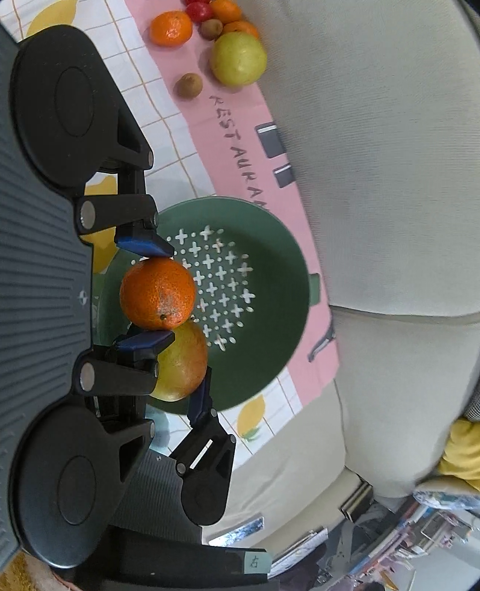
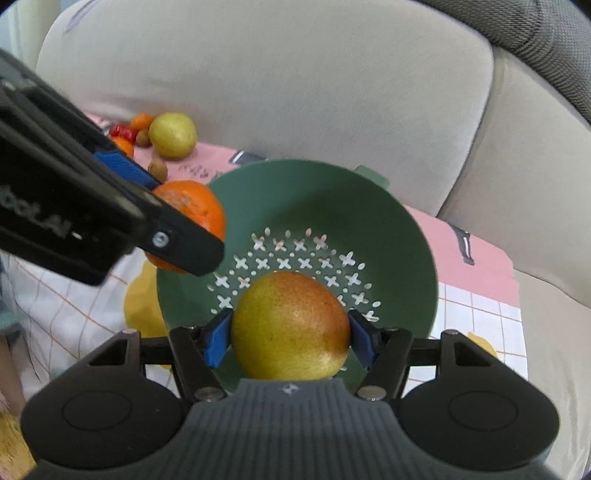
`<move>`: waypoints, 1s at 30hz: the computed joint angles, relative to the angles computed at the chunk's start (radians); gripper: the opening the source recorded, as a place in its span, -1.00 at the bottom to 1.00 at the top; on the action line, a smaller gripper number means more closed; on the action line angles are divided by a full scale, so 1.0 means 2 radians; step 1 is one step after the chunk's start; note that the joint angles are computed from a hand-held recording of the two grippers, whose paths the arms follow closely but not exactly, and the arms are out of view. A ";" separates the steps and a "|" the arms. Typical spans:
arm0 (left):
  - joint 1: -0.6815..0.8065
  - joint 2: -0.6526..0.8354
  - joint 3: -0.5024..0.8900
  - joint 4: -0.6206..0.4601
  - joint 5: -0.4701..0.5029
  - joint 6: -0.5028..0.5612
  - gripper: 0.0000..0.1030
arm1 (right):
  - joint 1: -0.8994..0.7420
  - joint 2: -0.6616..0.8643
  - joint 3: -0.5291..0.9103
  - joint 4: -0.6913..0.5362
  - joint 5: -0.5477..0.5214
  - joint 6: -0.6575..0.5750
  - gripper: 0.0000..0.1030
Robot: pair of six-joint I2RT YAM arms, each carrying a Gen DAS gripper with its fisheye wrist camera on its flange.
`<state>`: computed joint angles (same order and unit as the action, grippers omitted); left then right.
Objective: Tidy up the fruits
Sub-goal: 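Carry the orange and mango over the green colander and release both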
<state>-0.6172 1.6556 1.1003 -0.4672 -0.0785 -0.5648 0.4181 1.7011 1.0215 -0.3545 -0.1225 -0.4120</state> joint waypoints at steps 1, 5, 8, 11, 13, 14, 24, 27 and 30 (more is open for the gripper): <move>0.004 0.004 0.002 -0.001 0.006 0.002 -0.07 | 0.001 0.006 0.005 -0.004 0.001 -0.004 0.23; 0.016 0.024 0.014 -0.006 0.026 0.012 -0.07 | 0.003 0.031 0.023 -0.017 0.002 -0.017 0.23; 0.021 0.040 0.026 -0.009 0.037 0.023 -0.07 | 0.004 0.043 0.031 -0.023 0.003 -0.022 0.22; 0.026 0.055 0.038 -0.015 0.048 0.029 -0.07 | 0.004 0.050 0.038 -0.032 0.004 -0.024 0.22; 0.030 0.068 0.049 -0.024 0.055 0.033 -0.07 | 0.004 0.061 0.048 -0.035 0.005 -0.027 0.22; 0.032 0.075 0.057 -0.033 0.058 0.035 -0.07 | 0.003 0.065 0.052 -0.038 0.006 -0.028 0.22; 0.026 0.125 0.099 -0.068 0.049 0.037 -0.07 | 0.000 0.106 0.100 -0.090 0.007 -0.034 0.22; 0.022 0.128 0.100 -0.069 0.048 0.033 -0.07 | 0.001 0.111 0.107 -0.095 0.009 -0.035 0.22; 0.020 0.130 0.103 -0.071 0.046 0.031 -0.09 | -0.002 0.115 0.114 -0.104 0.009 -0.038 0.23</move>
